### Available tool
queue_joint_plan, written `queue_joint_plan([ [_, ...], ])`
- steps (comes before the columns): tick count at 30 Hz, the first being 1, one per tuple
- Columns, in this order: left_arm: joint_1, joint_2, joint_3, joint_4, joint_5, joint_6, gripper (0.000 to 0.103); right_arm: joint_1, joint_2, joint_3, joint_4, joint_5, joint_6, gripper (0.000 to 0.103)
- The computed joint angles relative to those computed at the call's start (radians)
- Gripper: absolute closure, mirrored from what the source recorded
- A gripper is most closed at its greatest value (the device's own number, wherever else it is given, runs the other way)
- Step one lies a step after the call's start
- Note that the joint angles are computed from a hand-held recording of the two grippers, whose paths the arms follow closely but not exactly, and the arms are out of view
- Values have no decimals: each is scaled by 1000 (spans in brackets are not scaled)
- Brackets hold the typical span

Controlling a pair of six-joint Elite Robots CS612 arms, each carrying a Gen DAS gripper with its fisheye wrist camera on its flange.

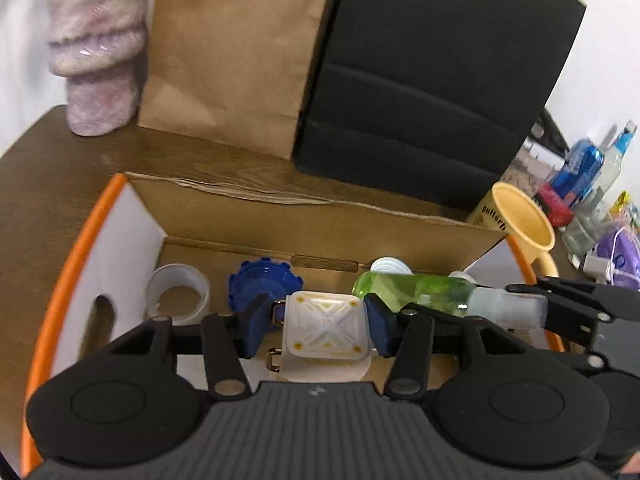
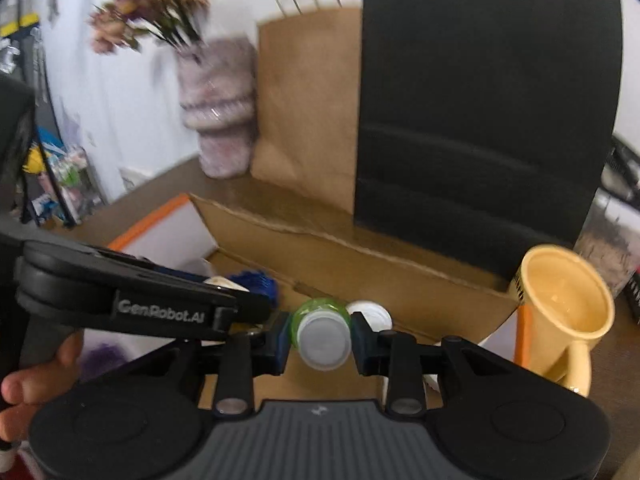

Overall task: Organize rigid objects
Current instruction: 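Lower the cream block and green bottle into the box and open both grippers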

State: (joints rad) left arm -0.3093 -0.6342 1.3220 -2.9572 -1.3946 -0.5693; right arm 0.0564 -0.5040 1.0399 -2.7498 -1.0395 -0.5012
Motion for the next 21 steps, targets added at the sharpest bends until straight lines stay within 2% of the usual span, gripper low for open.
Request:
queue_joint_plan([
  [3, 2, 13, -14, -10, 0, -11, 48, 3, 12, -20, 21, -1, -3, 71],
  [5, -2, 13, -13, -25, 8, 9, 46, 2, 6, -10, 23, -5, 0, 60],
  [10, -10, -24, 28, -49, 32, 4, 45, 5, -31, 41, -17, -78, -14, 57],
  [16, -26, -126, 147, -108, 95, 25, 39, -30, -149, 199, -132, -60, 9, 57],
  [20, -55, -212, 257, -174, 182, 79, 35, -47, -248, 328, -216, -81, -40, 43],
  [21, -66, -231, 283, -190, 211, 101, 34, -50, -272, 358, -230, -88, -57, 43],
])
